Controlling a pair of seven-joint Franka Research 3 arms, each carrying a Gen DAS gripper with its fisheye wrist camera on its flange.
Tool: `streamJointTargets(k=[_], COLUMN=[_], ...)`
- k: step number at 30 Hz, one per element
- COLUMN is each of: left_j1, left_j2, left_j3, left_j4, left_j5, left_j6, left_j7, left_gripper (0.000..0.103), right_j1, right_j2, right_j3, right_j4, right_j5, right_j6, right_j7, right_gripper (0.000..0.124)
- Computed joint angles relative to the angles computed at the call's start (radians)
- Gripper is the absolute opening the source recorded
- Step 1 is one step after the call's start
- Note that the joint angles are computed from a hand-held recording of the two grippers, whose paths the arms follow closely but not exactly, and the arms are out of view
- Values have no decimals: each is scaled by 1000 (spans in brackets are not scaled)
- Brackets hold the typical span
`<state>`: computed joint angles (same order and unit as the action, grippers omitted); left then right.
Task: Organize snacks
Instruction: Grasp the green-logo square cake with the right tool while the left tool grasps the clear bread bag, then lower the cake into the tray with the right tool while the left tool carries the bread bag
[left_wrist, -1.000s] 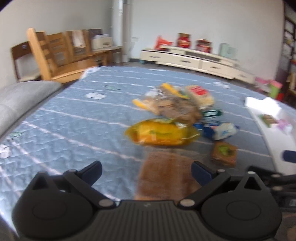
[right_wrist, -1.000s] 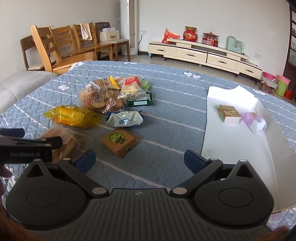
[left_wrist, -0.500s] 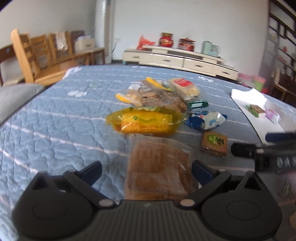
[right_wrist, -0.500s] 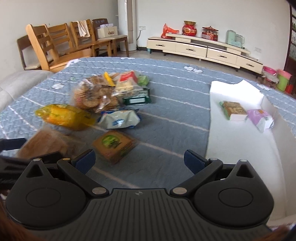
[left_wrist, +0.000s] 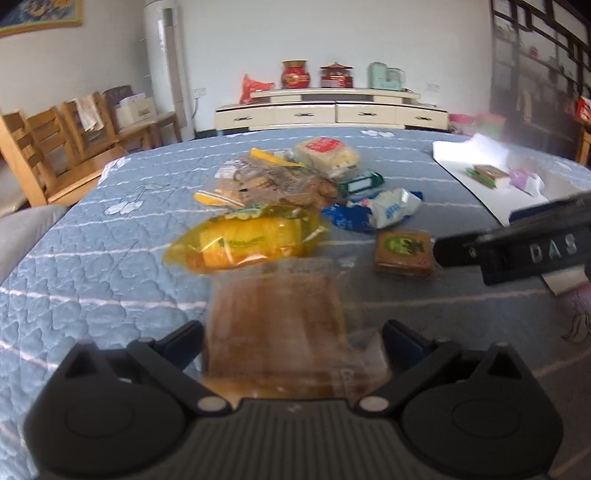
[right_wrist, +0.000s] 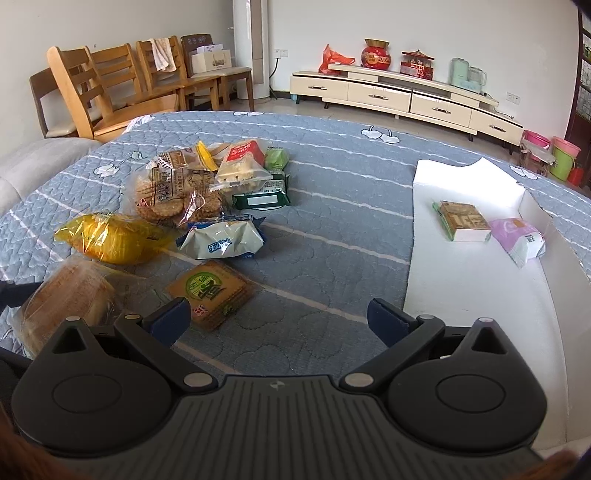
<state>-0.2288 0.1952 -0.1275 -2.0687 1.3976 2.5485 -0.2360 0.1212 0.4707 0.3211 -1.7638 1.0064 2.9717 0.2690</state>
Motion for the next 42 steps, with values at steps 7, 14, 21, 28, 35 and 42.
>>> streamJointTargets(k=[7, 14, 21, 28, 35, 42], left_j1=[22, 40, 48, 34, 16, -4], left_j2=[-42, -76, -97, -114, -129, -137], left_j3=[2, -7, -17, -37, -56, -69], left_j4=[-39, -72, -88, -87, -72, -39], left_j5=[-5, -27, -22, -17, -30, -35], left_j6=[2, -11, -14, -38, -64, -98], left_j7=[-61, -62, -86, -88, -81, -67], left_gripper=[68, 68, 68, 67, 67, 67], right_j1=[14, 22, 16, -35, -56, -37], right_j2=[33, 100, 105, 19, -106, -203], right_j3=[-6, 5, 15, 30, 10, -64], right_j4=[38, 127, 133, 41, -69, -127], right_j5=[-61, -111, -115, 13, 268, 450], right_j6=[-51, -123, -152, -189, -165, -159], right_j7=[-28, -58, -90, -158, -331, -423], right_gripper=[103, 103, 67, 65, 65, 65])
